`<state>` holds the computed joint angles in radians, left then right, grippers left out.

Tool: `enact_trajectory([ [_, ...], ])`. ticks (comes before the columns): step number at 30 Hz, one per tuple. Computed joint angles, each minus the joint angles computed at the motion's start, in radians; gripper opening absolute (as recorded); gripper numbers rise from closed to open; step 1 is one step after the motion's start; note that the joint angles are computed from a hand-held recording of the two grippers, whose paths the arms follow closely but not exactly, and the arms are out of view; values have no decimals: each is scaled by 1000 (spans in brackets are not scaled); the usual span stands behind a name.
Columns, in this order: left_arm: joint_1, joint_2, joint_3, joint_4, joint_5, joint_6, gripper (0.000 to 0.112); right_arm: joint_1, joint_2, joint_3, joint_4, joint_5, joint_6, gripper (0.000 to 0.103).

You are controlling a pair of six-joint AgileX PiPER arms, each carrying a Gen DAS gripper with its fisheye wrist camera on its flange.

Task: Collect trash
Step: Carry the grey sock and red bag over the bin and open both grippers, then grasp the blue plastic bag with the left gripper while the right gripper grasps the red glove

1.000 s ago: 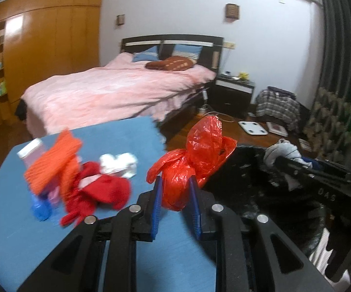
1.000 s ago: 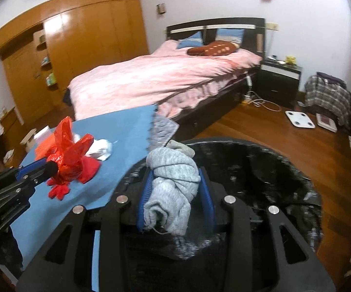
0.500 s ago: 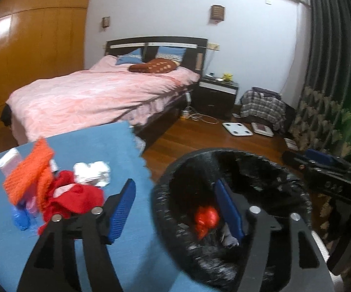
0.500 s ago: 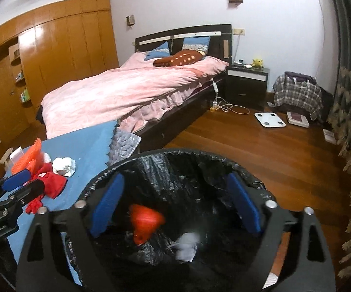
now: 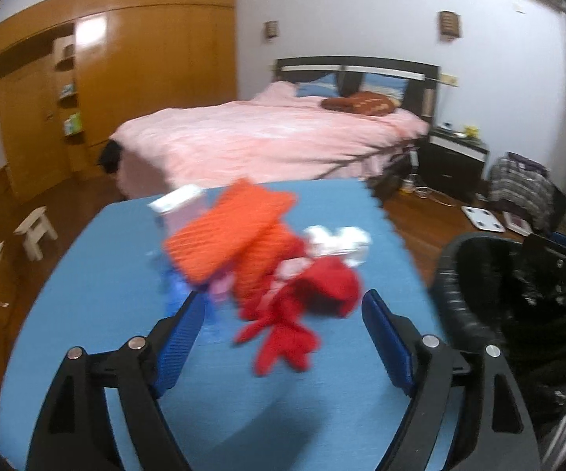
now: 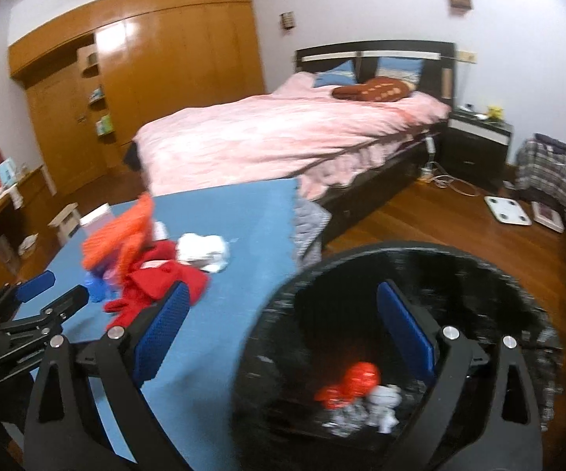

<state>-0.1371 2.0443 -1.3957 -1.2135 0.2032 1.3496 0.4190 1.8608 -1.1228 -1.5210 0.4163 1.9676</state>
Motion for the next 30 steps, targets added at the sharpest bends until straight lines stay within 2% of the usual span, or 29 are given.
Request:
enact_trajectory([
  [4,40,35,-28,30,-28,-31,81,25,106,-144,105,-22,-147,93],
  [12,89,120,-106,208,-36,-206,81,41,325,-437,414,-40,-508,93],
  [24,134,218,-229,538,-14,-544,81,38,550,-787,888,26,-1020,93],
  [30,160,246,-271,590,12,-601,81,52,652,-964,1048,115,-1202,93],
])
